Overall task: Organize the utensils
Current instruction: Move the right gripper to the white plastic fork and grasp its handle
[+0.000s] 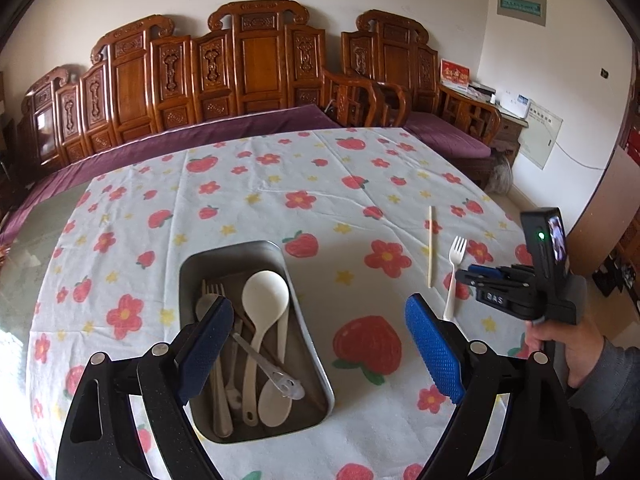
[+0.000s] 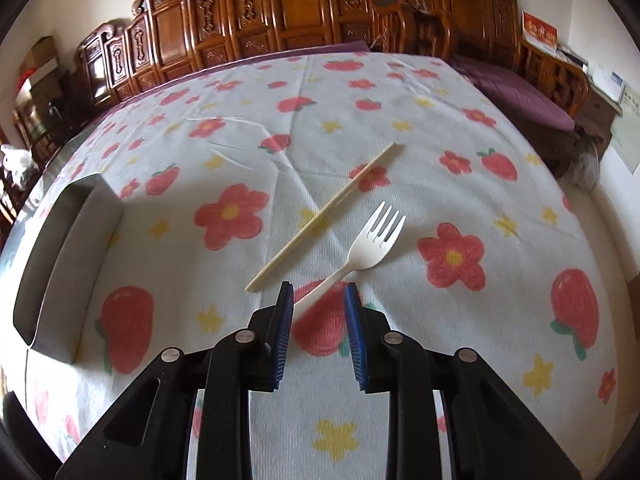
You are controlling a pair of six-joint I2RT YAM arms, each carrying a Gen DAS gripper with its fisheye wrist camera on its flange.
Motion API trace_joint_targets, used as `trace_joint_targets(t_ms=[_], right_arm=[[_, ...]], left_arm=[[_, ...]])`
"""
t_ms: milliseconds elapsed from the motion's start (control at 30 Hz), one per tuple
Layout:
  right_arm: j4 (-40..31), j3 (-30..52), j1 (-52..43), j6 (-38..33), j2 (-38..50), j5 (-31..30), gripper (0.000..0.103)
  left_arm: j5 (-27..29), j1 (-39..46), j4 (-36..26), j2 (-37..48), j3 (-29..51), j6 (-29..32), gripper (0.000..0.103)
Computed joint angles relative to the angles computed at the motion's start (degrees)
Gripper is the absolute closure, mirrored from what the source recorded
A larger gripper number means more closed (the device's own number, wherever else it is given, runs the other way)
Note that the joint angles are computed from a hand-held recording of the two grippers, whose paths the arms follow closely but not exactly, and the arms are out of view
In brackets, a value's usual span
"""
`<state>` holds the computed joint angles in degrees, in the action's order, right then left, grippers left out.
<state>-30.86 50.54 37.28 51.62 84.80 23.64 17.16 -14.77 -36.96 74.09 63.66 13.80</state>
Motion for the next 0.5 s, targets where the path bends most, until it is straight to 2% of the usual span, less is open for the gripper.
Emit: trace_joint_targets(t_ms=[100, 267, 500], right_arm=[[1.9, 1.0, -1.2, -1.4, 2.3, -0.9, 0.075], [-1.6, 5.5, -1.3, -3.4, 6.7, 0.4, 0.075], [-4.4, 5.1, -1.4, -3.7, 6.7, 0.1, 0.077]], left_arm=[[-0.8, -1.5, 0.6, 0.3, -0.9, -0.6, 0.019], [-2.2, -3.3, 1.5, 0.9, -1.8, -1.3, 0.019], [-3.1, -5.3, 2.0, 0.9, -2.9, -1.9, 0.019]])
